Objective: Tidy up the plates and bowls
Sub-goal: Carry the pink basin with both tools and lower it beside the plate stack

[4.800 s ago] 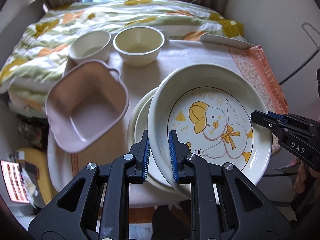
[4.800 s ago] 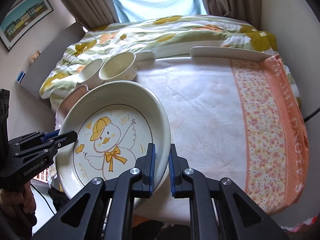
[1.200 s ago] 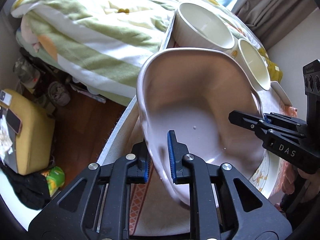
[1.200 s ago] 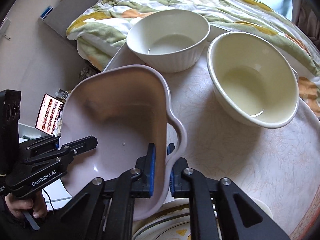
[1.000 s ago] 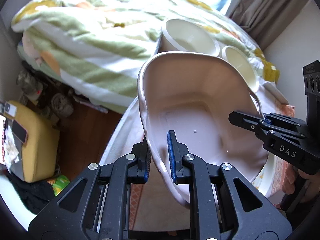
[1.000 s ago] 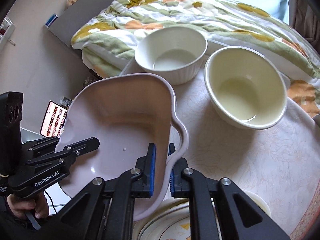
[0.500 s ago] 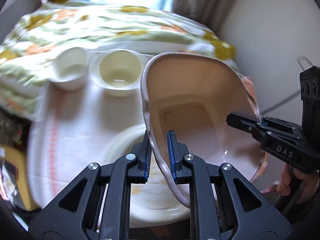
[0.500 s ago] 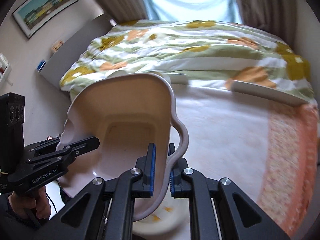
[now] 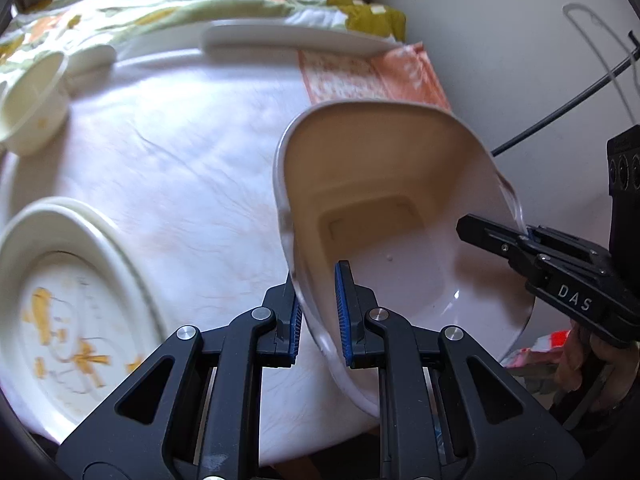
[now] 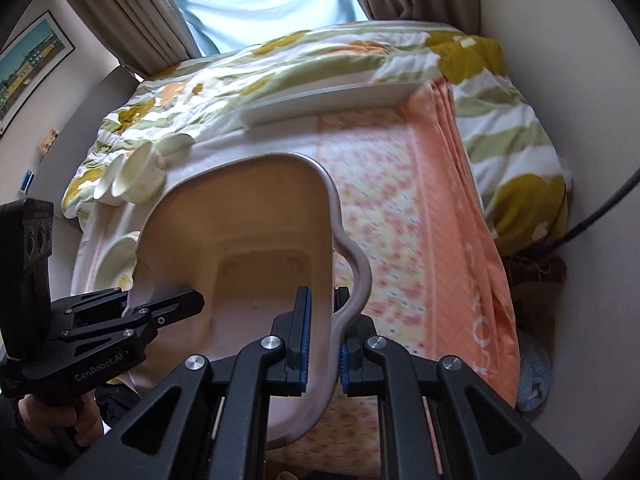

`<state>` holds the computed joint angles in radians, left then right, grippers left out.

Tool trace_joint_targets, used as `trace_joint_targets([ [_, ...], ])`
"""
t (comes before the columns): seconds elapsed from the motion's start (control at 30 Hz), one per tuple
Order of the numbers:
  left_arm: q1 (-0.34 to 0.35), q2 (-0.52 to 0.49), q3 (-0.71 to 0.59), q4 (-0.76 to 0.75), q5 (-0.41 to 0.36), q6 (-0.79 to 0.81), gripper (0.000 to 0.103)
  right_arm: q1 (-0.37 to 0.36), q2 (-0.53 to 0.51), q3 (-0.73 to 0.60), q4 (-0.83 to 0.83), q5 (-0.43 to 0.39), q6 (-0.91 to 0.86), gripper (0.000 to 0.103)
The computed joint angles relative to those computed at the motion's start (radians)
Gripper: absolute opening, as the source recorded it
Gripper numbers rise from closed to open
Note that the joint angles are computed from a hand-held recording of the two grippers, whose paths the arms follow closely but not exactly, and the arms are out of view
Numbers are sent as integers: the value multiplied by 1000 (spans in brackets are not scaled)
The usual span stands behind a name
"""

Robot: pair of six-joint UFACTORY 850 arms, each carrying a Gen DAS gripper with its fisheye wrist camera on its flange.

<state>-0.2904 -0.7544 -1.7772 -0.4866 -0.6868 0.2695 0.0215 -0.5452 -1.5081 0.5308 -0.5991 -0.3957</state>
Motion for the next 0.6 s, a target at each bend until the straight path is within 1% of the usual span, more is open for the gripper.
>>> trace_joint_targets([
  [0.1,-22,-18,4,26,14,-33,13,-19,-11,27,45,11,-49,11],
  [0.23,-36,-34,-1,86,27,-76,13,-22,-13,49,78,23,-74,11],
  [0.4,-41,-48,-19,144,36,-106,13,-27,-21,46,101,11,-102,11],
  [0.6,-57,-51,-25,225,64,-111,14,-42,-24,58,145,-3,-132,11],
])
